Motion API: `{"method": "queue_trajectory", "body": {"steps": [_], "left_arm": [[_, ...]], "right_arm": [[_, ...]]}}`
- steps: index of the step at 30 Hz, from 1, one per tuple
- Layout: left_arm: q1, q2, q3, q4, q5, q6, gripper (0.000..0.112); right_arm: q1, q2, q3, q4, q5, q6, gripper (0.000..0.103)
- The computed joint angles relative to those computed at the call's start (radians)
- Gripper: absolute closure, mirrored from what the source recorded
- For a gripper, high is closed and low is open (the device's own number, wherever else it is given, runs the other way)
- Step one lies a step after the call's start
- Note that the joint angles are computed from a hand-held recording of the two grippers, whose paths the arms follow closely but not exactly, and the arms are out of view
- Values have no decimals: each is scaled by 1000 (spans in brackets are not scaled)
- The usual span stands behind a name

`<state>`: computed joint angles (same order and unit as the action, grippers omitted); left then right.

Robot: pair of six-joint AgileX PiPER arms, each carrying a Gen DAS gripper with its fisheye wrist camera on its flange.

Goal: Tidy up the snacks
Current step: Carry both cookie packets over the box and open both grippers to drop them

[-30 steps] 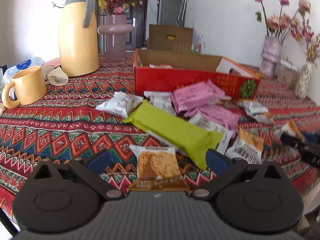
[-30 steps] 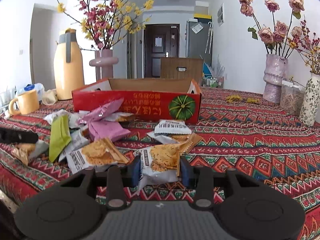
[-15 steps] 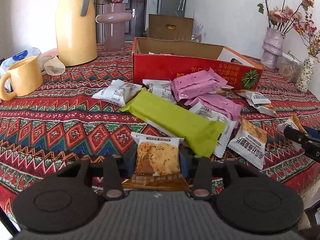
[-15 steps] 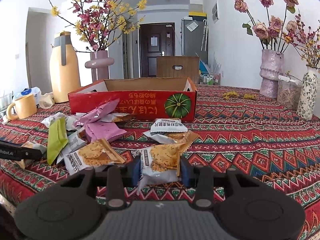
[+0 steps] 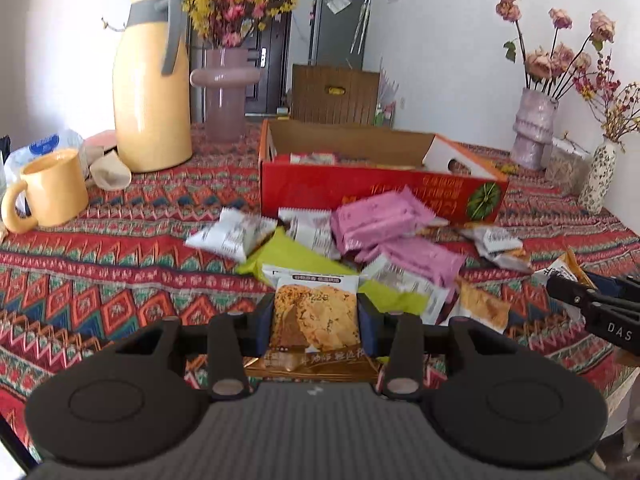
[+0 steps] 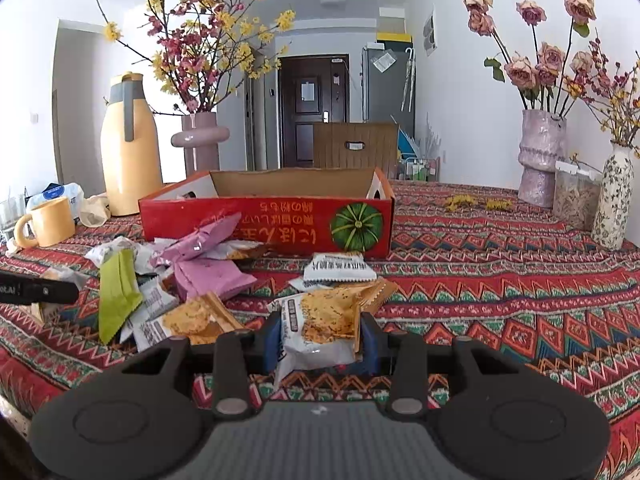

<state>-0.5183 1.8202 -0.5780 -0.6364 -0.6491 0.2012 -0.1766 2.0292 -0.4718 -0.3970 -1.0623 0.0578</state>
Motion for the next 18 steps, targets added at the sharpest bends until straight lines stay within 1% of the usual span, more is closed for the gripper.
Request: {"method": "queue_trajectory", "body": {"steps": [9,15,18], "left_arm": [[25,-10,-92,-13,45,55,70],[43,-5,-172,-25,75,99,70],[53,5,-229,-46,103,134,70]], "right_arm": [[50,-50,-46,34,19,29,64],[72,-68,-118,47,70,63,64],[86,-71,-170,54,103,77,64]]}}
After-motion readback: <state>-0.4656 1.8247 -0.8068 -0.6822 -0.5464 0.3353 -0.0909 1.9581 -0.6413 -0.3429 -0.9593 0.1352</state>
